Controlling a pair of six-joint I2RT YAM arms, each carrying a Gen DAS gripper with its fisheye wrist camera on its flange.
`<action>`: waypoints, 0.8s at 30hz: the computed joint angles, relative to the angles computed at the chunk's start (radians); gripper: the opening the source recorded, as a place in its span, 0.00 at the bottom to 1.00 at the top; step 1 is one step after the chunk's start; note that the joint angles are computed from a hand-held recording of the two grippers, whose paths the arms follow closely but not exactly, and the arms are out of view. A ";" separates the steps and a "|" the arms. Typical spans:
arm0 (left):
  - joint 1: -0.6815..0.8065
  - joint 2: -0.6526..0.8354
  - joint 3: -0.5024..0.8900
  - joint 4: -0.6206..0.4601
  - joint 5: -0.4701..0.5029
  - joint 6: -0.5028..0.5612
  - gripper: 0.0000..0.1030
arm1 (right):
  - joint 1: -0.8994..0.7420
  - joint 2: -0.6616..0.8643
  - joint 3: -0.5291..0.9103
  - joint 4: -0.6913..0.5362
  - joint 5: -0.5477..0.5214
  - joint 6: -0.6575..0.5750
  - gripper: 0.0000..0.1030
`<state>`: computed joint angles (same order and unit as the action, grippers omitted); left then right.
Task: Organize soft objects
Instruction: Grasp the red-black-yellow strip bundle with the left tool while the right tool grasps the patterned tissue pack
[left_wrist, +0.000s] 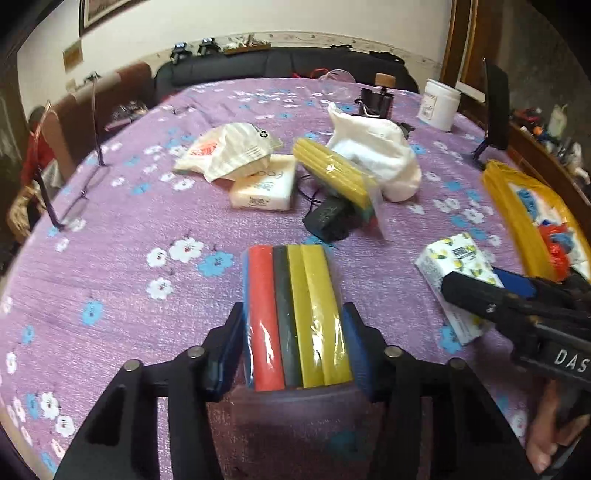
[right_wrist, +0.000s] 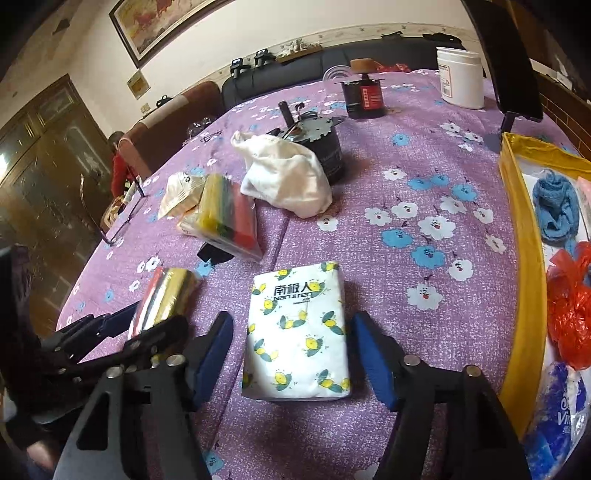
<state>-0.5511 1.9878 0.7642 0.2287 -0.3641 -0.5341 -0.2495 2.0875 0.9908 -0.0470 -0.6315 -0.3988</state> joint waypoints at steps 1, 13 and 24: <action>-0.005 0.002 0.002 -0.003 -0.010 -0.004 0.46 | -0.004 -0.001 -0.002 0.001 -0.005 0.004 0.57; -0.001 -0.023 -0.042 0.053 -0.039 -0.029 0.41 | -0.040 -0.023 -0.040 0.067 -0.080 0.032 0.50; -0.020 -0.036 -0.060 0.068 -0.096 -0.044 0.41 | -0.054 -0.030 -0.059 0.111 -0.132 0.040 0.50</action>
<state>-0.5716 1.9514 0.7046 0.2965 -0.4601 -0.5780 -0.3038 2.0574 0.9318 0.0637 -0.7633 -0.3591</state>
